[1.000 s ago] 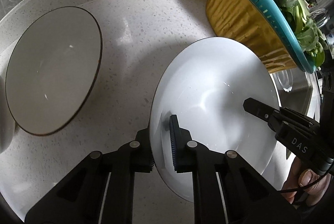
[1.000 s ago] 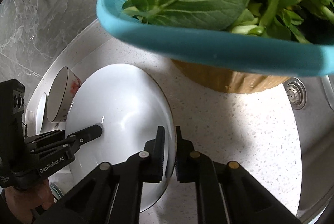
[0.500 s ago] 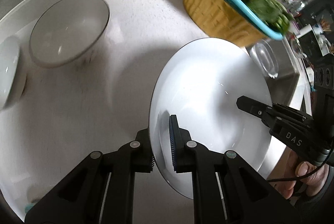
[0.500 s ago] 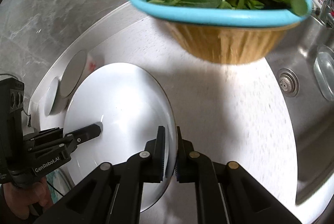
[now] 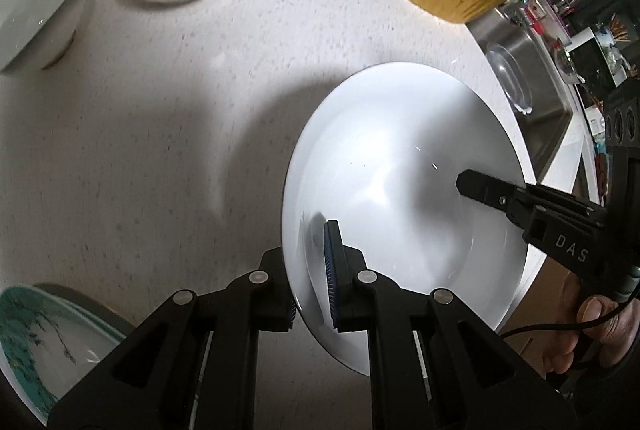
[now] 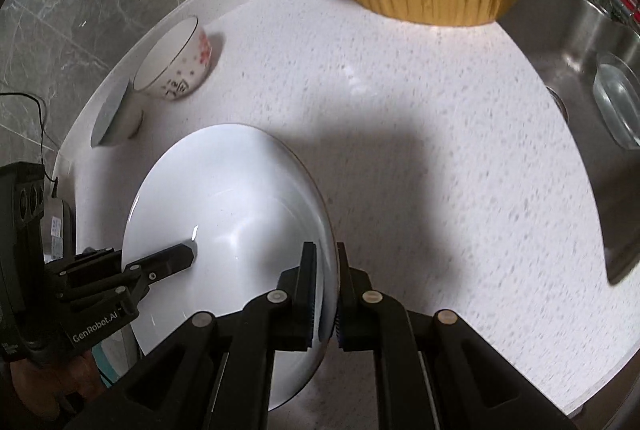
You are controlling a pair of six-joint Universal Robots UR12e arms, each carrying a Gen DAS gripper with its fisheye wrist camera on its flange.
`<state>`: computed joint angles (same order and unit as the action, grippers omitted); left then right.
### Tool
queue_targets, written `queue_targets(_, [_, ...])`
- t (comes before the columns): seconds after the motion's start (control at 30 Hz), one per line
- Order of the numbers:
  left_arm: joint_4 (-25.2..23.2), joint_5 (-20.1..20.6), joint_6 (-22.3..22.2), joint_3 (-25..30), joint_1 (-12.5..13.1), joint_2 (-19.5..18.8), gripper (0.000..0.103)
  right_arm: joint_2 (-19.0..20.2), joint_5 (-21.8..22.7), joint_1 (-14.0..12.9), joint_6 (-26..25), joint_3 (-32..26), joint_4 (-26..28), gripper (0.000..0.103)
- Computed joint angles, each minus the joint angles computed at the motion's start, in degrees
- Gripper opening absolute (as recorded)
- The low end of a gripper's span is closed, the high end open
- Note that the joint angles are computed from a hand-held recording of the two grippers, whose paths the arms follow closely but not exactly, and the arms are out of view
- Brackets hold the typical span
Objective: Organize plates and bowls
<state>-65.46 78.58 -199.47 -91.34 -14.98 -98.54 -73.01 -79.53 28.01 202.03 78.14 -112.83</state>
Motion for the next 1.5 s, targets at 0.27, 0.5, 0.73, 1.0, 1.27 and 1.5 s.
queue_targets(0.27, [0.5, 1.0, 1.1, -1.7, -0.2, 0.7, 0.010, -0.9, -1.0, 0.9, 1.2, 1.9, -1.6, 0.009])
queue_targets(0.5, [1.1, 2.0, 1.5, -0.9, -1.1, -0.5, 0.010, -1.6, -1.6, 1.0, 1.7, 3.4, -2.7, 0.009])
queue_targets(0.73, [3.1, 1.1, -0.7, -2.1, -0.2, 1.6, 0.023, -2.5, -0.9, 0.8, 2.3, 4.2, -4.4, 0.017])
queue_targets(1.0, [8.9, -4.5, -3.1, -5.0, 4.7, 7.6, 0.103, -4.7, -3.4, -1.1, 4.9, 3.4, -8.6, 0.084])
queue_targets(1.27, [11.2, 0.9, 0.3, -5.5, 13.0, 11.4, 0.103, -0.1, 3.8, -0.9, 3.4, -4.2, -15.0, 0.103])
queue_targets(1.5, [5.9, 2.7, 2.4, -0.8, 19.5, 8.1, 0.103, 11.3, 9.2, 2.6, -2.0, -22.5, -1.0, 0.098])
